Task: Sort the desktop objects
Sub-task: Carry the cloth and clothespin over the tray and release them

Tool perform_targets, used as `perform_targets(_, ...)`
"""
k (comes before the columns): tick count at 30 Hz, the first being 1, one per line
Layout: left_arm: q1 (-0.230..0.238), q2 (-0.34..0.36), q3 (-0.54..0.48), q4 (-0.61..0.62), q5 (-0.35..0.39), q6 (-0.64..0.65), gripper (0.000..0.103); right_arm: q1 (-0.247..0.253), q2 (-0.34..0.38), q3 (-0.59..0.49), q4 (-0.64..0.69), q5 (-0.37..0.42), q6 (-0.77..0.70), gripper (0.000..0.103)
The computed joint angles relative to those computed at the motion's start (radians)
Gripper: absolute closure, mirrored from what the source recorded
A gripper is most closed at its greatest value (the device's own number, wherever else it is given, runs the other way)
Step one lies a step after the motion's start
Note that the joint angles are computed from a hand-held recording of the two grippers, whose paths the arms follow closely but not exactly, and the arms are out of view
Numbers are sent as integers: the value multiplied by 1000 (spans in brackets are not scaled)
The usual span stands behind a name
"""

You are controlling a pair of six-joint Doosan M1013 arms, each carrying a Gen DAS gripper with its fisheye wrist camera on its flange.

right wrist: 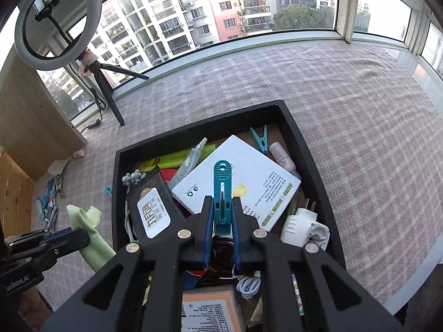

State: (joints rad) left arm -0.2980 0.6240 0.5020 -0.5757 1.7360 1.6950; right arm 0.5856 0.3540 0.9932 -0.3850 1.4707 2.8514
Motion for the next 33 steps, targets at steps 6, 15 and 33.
perform_targets(6,-36,-22,27,-20,14,46,97,7,-28,43,-7,6,23,90)
perform_targets(15,-56,-48,59,50,-24,96,65,19,-18,22,-33,29,10,67)
perform_targets(33,-23,-91,114,127,-105,90,65,39,38,-69,-26,25,-38,66)
